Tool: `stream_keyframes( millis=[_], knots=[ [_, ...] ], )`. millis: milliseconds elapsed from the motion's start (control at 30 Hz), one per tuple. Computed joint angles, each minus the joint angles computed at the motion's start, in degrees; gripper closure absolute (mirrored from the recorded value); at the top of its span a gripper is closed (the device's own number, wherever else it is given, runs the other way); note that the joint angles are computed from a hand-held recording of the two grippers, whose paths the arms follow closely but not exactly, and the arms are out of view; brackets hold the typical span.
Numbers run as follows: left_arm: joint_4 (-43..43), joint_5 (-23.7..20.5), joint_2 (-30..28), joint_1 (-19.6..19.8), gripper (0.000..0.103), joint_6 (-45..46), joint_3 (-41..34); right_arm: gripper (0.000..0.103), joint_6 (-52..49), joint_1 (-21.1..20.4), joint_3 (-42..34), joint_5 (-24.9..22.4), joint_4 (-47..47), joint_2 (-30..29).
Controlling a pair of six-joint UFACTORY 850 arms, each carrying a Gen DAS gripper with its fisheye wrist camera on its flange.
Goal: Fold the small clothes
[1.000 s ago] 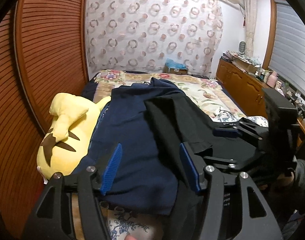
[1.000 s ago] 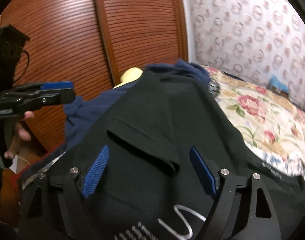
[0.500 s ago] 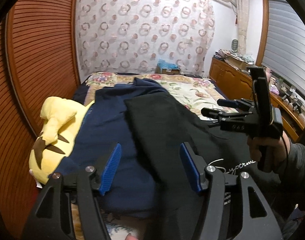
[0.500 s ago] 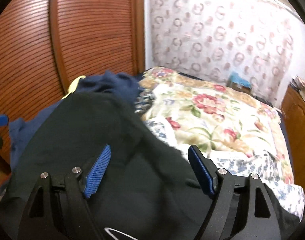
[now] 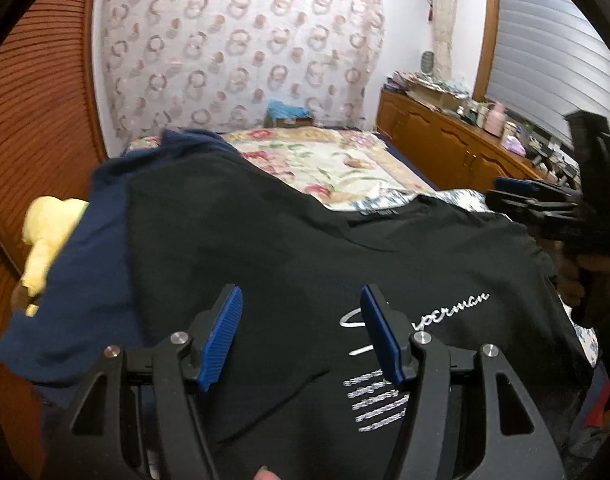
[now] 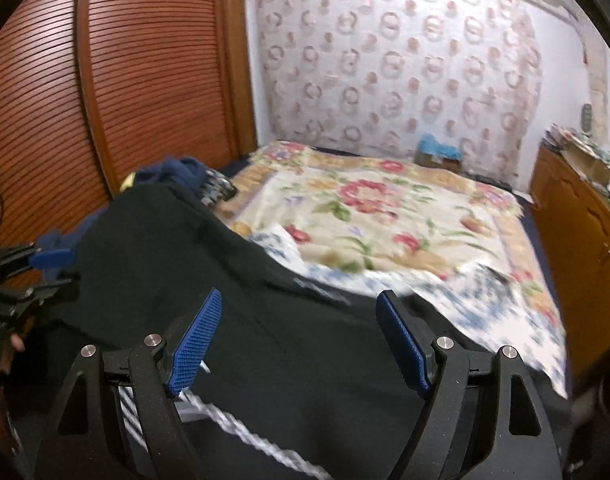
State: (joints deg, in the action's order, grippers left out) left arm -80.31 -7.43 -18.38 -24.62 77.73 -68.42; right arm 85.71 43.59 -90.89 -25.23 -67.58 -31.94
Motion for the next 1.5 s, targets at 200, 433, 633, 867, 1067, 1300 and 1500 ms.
stream_keyframes(
  millis=[200, 433, 633, 867, 1067, 1300, 1500],
  knots=[
    [13.5, -1.4, -3.4, -1.9, 0.042, -13.1, -2.8, 0.021, 10.2, -0.3, 15.1, -4.6, -5.4, 10.0],
    [29.6, -2.8, -7.0, -3.7, 0.042, -28.5, -5.6, 0.021, 16.5, -2.0, 28.1, -9.8, -3.9, 18.1],
    [39.8, -4.2, -8.8, -4.6, 0.042, -37.8, -7.0, 0.023, 16.9, -4.0, 34.8, -10.0, 1.1, 22.1],
    [52.4, -3.8, -9.9, -6.2, 0.042, -47.7, -8.0, 0.026, 17.8, -4.9, 39.3, -8.6, 3.8, 25.0],
    [52.3, -3.7, -10.0, -6.5, 0.031, -46.8, -8.1, 0.028, 18.5, -5.0, 41.8, -6.8, 6.4, 26.5],
    [54.8, -5.5, -11.1, -7.1, 0.010, -48.0, -9.7, 0.033, 20.8, -5.3, 43.4, -3.5, 6.4, 28.1],
    [55.7, -5.8, -11.1, -7.1, 0.007, -48.5, -9.8, 0.051, 21.1, -5.2, 43.6, -1.9, 6.2, 28.6]
  ],
)
